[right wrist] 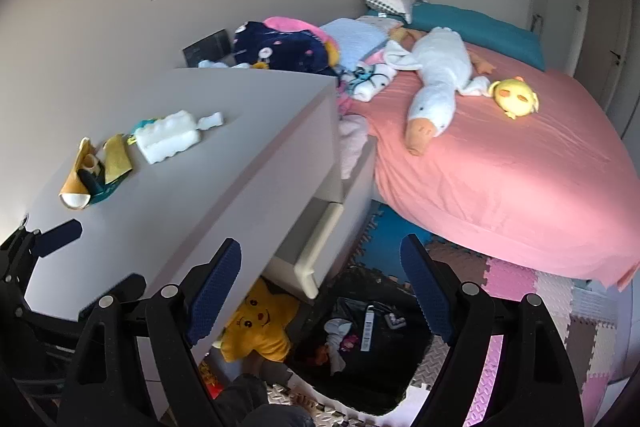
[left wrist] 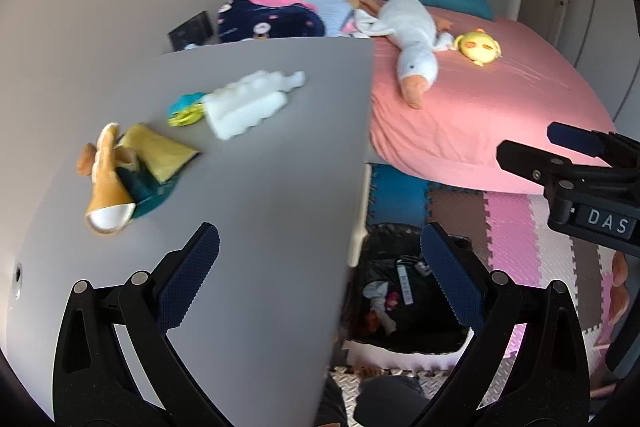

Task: Collect trash
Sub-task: 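Move both open grippers back up over the desk toys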

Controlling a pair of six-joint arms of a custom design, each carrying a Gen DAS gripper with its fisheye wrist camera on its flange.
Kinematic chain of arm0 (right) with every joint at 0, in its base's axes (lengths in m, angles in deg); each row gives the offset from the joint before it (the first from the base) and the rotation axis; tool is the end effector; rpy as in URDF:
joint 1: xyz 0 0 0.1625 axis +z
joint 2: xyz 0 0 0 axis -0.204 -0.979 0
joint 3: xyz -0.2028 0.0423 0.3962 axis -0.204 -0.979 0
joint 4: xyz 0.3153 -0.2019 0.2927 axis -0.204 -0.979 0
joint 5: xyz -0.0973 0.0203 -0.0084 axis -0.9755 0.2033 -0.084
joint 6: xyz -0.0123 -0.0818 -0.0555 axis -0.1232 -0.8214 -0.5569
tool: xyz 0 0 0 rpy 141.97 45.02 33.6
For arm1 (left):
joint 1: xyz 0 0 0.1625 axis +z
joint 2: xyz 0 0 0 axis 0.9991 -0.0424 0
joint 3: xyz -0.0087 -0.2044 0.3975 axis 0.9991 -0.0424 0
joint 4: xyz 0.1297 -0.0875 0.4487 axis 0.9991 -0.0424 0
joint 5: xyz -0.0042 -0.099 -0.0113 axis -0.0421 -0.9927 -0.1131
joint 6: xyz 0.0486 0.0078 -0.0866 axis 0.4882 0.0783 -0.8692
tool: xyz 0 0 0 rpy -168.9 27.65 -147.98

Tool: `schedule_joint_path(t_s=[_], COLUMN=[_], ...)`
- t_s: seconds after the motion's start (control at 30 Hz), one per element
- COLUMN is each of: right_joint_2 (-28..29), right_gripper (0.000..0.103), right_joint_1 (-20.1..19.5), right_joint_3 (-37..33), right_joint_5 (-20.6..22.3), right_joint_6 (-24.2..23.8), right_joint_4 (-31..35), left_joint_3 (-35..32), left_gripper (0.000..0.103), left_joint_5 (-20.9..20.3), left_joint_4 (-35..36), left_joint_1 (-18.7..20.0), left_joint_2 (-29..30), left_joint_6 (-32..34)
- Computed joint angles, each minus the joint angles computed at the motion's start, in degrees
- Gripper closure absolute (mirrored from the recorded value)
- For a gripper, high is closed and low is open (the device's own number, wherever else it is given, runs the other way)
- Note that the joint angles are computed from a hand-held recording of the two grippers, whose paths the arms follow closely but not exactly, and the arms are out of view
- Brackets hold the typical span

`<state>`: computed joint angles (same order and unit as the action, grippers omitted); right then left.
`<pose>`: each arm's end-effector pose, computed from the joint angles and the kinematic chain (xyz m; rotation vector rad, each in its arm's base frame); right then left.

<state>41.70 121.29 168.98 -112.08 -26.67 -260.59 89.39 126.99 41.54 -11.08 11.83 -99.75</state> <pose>0.2748 -0.6236 -0.0783 -0.0849 -2.1372 1.0356 0.0133 -0.6889 0.2128 1.1513 2.2756 -0.5150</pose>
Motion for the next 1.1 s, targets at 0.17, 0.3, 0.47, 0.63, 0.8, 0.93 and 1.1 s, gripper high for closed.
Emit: schedule_joint_path(t_s=[0.17,0.3,0.47,0.63,0.8,0.93,1.1], right_joint_2=[1.59,2.78,4.31,6.03,8.33,9.81,11.74], right_gripper=[0.021,0.021,0.02,0.017,0.017,0.017,0.017], right_joint_1=[0.25,0.31,0.26,0.23,0.42,0.48,0.43], right_joint_3=[-3.08,-5.58,-8.83,-12.38,-16.92,-19.89,-23.75], right_joint_5=[1.43,2.91,4.79,6.84,7.12,7.72,8.12], right_joint_6=[-0.69,-0.92,-1.32,-0.9,-0.92,-0.78,0.0], right_joint_4=[1.93,3.62,5.86,8.3,11.38,13.16,15.6], left_joint_3=[-2.22,-4.5,-7.73,-11.27,-15.45,-18.9,-23.08], left_gripper=[0.005,0.005,0.005,0.005,0.005,0.005,0.008], left_joint_5=[-0.74,-1.46,-2.08,-2.6,-2.92,-2.93,-2.0], left_joint_4=[-0.38,-0.32,0.46,0.75,1.59,2.84,3.96], left_joint_1=[1.14,2.25,3.76,5.15,6.53,7.33,8.02], left_joint_2=[0.13,0.61,1.48,2.45,3.86,5.46,7.65], left_joint_6=[-0.02,-0.36,-1.15,-0.79,-0.54,-0.77,-0.61])
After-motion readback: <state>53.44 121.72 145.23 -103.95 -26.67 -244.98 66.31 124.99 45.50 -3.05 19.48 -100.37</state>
